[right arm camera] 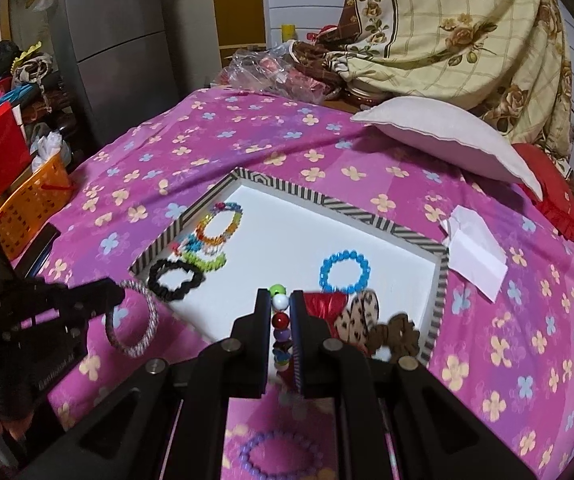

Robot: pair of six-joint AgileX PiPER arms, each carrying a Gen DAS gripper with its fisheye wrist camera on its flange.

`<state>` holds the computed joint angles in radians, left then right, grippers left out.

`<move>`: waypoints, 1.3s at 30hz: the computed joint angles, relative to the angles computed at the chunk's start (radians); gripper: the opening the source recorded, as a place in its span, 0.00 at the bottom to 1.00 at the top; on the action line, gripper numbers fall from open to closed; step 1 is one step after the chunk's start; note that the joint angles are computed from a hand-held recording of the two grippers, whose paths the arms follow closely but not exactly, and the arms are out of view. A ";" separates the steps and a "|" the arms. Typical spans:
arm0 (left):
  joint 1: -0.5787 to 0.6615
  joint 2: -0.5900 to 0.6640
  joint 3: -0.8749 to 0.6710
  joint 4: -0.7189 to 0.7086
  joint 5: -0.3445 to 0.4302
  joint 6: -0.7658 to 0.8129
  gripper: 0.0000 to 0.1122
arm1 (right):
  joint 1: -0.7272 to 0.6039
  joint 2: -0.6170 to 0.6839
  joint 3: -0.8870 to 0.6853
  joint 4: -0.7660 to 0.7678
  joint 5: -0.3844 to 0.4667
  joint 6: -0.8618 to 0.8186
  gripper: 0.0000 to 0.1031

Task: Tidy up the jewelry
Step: 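Carry both bracelets into the tray and open both tools to release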

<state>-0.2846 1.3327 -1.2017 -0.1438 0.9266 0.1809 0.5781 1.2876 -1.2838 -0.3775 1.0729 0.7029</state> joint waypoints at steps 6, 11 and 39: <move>-0.011 0.107 -0.061 -0.036 0.010 -0.033 0.22 | -0.130 0.137 -0.084 0.113 -0.076 -0.134 0.09; -0.034 0.173 -0.075 -0.022 -0.014 -0.068 0.22 | -0.193 0.256 -0.137 0.190 -0.125 -0.217 0.09; -0.083 0.255 -0.062 0.077 -0.100 -0.166 0.39 | -0.317 0.354 -0.108 0.276 -0.205 -0.235 0.41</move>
<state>-0.3681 1.5875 -1.2642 -0.0668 0.8264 0.0151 0.2611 1.6413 -1.3915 -0.1016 0.8684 0.4682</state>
